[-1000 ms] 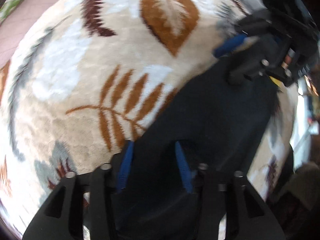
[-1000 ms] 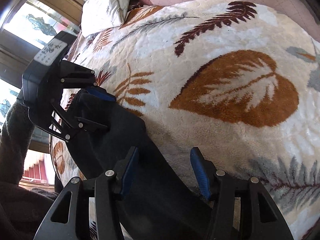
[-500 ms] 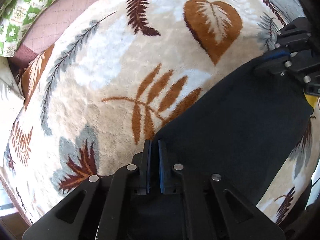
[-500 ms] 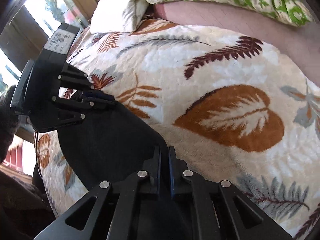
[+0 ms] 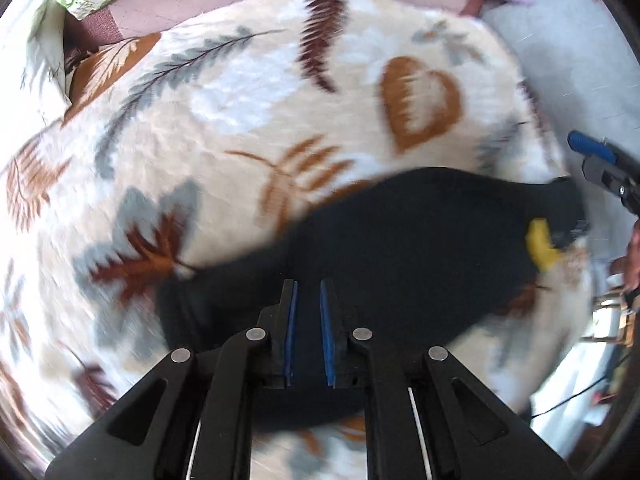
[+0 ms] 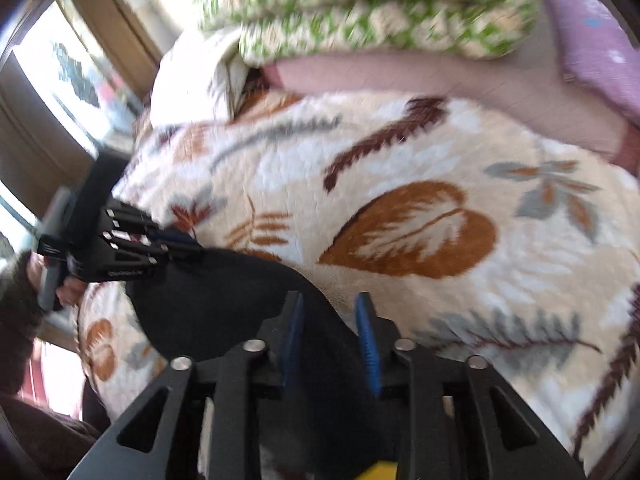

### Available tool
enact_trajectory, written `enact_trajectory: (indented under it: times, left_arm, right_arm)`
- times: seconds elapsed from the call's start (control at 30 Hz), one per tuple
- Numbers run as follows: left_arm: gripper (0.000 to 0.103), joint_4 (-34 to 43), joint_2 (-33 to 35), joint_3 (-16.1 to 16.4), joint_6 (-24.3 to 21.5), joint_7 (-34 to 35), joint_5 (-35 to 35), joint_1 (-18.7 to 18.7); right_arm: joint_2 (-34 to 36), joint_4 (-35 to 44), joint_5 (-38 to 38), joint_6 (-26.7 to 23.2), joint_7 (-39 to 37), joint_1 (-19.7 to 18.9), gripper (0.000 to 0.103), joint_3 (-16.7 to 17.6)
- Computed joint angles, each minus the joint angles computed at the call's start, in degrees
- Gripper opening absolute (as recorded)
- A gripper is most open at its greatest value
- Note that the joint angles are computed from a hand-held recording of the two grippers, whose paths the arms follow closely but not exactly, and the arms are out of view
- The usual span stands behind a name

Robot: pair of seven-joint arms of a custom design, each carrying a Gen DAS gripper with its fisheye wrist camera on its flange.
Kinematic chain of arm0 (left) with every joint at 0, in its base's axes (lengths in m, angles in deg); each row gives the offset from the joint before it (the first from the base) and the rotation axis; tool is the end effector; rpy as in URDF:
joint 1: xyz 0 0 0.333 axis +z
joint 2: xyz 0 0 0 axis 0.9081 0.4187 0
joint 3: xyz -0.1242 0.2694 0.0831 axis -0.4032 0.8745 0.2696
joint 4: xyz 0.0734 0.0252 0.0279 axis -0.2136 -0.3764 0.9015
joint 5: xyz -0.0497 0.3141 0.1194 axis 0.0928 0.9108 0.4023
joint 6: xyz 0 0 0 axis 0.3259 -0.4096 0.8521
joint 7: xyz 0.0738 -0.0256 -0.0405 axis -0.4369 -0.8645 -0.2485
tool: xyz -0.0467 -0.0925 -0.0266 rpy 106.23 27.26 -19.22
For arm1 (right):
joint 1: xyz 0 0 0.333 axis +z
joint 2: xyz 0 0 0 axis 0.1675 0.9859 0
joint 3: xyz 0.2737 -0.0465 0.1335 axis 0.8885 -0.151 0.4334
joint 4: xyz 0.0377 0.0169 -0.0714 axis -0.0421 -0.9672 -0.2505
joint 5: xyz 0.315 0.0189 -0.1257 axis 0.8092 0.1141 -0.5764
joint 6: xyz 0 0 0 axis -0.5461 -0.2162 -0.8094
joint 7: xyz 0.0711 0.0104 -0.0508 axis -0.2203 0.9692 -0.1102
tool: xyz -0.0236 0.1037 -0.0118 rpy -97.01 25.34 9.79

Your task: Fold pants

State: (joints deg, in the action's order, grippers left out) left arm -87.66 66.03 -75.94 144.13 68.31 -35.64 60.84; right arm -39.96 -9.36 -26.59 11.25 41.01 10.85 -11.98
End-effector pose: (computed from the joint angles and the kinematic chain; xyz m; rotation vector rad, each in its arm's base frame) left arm 0.4756 -0.0979 0.5349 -2.3807 1.9158 -0.3421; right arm 0.6301 0.1030 0.5423 -2.3718 0.6840 0.1847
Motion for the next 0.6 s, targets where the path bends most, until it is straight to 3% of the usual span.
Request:
enact_trajectory:
  times: [0.03, 0.07, 0.1, 0.17, 0.4, 0.6]
  left_arm:
    - [0.021, -0.6, -1.3, -0.8, 0.7, -1.3, -1.0, -0.8]
    - [0.037, -0.9, -2.1, -1.8, 1.5, -2.5, -1.9, -1.8]
    - [0.052, -0.4, -2.5, -3.1, 2.1, -4.5, -2.2, -3.2]
    - [0.064, 0.3, -1.6, -4.5, 4.6, -6.7, -2.9, -5.4]
    - [0.064, 10.4, 11.4, -8.7, 13.0, -11.6, -14.1, -12.4]
    - [0.064, 15.9, 20.7, -10.9, 21.1, -23.9, -13.4, -14.9]
  right_arm:
    - [-1.9, -1.5, 1.6, 0.2, 0.1, -1.5, 0.050, -0.5]
    - [-3.7, -3.2, 2.7, 0.7, 0.1, -2.4, 0.058, -1.0]
    - [-5.7, -4.9, 4.4, 0.4, -0.1, -4.3, 0.059, -1.9]
    - [-8.0, -7.0, 6.0, 0.0, 0.5, -6.5, 0.059, -3.6]
    - [-10.0, -12.0, 6.6, 0.5, 5.0, -13.8, 0.062, -9.6]
    - [-2.8, -7.0, 8.9, -1.5, 9.6, -19.5, 0.063, -9.5]
